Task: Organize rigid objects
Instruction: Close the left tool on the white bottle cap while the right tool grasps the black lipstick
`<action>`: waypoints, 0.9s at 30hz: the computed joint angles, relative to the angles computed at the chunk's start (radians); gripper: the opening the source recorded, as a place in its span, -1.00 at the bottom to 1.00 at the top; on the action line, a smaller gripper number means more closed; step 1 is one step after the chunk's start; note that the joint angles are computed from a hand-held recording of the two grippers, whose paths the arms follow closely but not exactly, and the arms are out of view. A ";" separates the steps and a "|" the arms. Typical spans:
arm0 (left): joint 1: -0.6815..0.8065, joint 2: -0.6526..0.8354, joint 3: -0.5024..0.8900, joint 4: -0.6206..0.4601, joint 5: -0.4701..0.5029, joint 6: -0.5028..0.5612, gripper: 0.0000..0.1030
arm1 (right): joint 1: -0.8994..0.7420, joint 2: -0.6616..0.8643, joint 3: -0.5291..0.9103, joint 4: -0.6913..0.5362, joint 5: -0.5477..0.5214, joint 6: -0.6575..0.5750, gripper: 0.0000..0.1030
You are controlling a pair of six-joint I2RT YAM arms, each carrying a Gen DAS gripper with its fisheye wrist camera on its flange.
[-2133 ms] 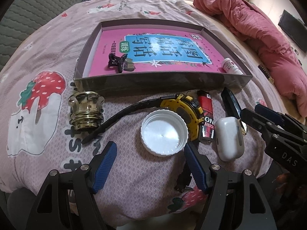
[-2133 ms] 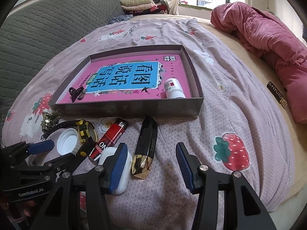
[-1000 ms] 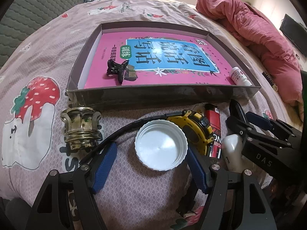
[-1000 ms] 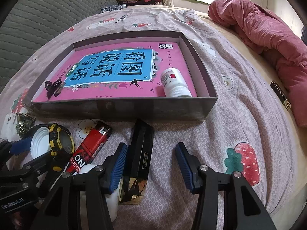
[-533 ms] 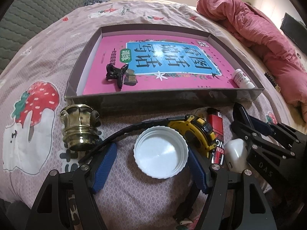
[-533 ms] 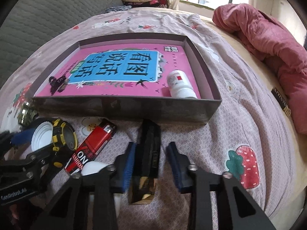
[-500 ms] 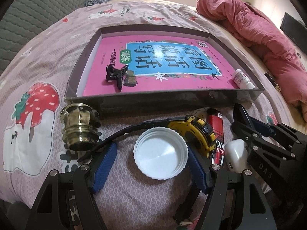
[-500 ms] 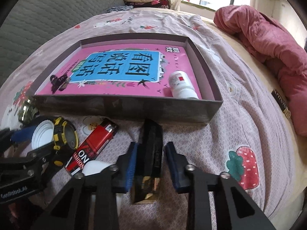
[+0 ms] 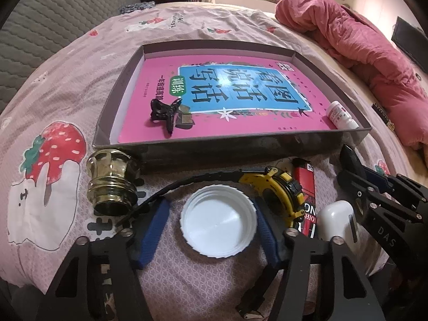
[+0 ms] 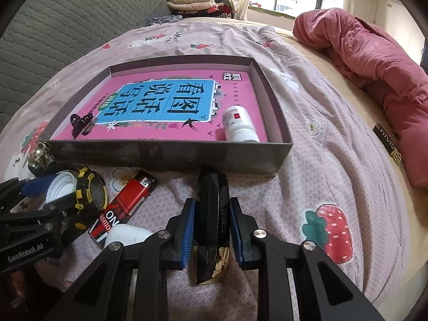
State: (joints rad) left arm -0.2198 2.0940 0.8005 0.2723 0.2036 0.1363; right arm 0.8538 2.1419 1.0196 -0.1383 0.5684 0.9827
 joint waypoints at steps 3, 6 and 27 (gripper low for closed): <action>0.011 -0.003 0.004 -0.006 0.005 0.000 0.00 | 0.000 -0.001 0.000 -0.001 0.003 -0.002 -0.51; 0.022 -0.003 0.010 -0.017 0.024 0.003 0.00 | 0.006 -0.006 -0.001 -0.002 0.016 -0.005 -0.51; 0.053 -0.110 -0.077 0.017 0.061 0.023 -0.01 | 0.051 -0.067 -0.023 -0.023 0.076 0.004 -0.51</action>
State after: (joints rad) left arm -0.1666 1.9840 0.7230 0.2897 0.2649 0.1597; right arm 0.9045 2.0748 0.9966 -0.1615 0.6443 0.9866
